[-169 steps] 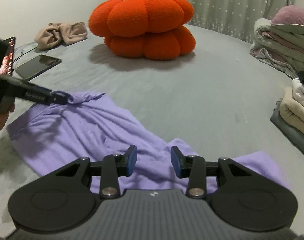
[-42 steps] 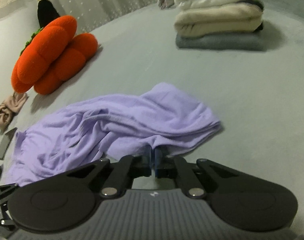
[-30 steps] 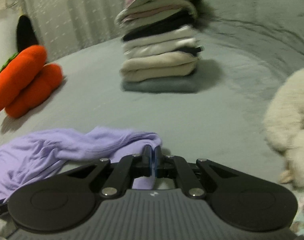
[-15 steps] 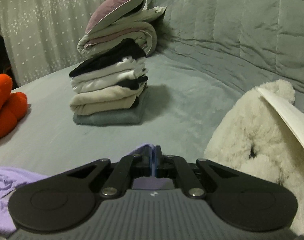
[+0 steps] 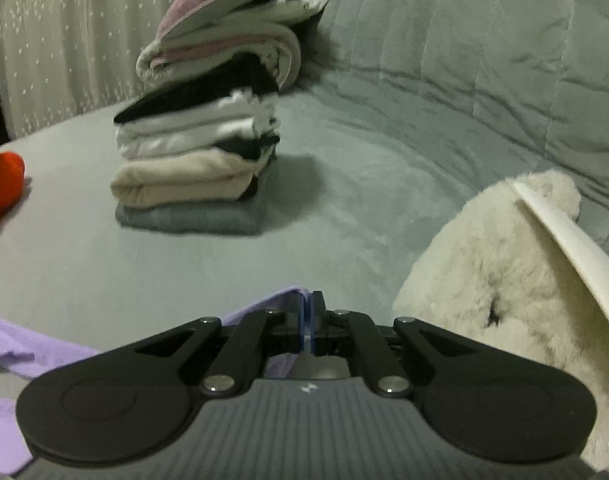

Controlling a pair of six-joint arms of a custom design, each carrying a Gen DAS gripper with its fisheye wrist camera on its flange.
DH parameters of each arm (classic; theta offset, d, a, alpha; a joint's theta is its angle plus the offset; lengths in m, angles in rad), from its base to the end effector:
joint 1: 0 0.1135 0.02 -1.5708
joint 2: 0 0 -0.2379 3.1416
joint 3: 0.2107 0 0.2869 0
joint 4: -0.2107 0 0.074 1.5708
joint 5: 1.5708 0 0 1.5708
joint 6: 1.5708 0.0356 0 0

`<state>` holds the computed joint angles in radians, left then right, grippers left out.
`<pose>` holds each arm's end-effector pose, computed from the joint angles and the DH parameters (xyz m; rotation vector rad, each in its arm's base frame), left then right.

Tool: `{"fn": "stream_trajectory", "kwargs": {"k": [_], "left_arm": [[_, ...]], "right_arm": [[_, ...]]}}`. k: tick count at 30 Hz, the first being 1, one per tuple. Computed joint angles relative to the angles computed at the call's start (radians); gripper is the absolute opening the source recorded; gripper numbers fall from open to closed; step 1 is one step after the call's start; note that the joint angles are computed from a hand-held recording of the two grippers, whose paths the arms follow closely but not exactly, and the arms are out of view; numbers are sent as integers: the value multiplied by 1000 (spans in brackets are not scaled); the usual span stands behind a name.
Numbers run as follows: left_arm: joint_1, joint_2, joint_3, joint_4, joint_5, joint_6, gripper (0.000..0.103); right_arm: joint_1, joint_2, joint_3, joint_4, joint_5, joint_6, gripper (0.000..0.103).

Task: Fold clothes
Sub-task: 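Lay the garment flat and open both grippers, withdrawing them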

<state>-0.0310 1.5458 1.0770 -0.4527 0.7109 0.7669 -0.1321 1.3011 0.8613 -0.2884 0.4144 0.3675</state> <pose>0.3516 -0.0341 0.1977 1.1331 1.9643 -0.5070 0.3109 -0.0558 0.2067 0.7579 2.1173 -0.3496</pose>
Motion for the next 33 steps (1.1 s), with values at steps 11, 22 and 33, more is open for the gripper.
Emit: {"fn": "stream_trajectory", "kwargs": {"k": [11,22,33], "left_arm": [[74,-45,10,-42,-71,-103,43],[159,125,299,-236,-323,-464,44],[322,199,315,-279,-229,-715,44]], "right_arm": [[59,-20,-3,-82,-69,-28,24],[231,-5,39,-101,-94,-55,42],[428,17,33,-5,-201,-166,42]]}}
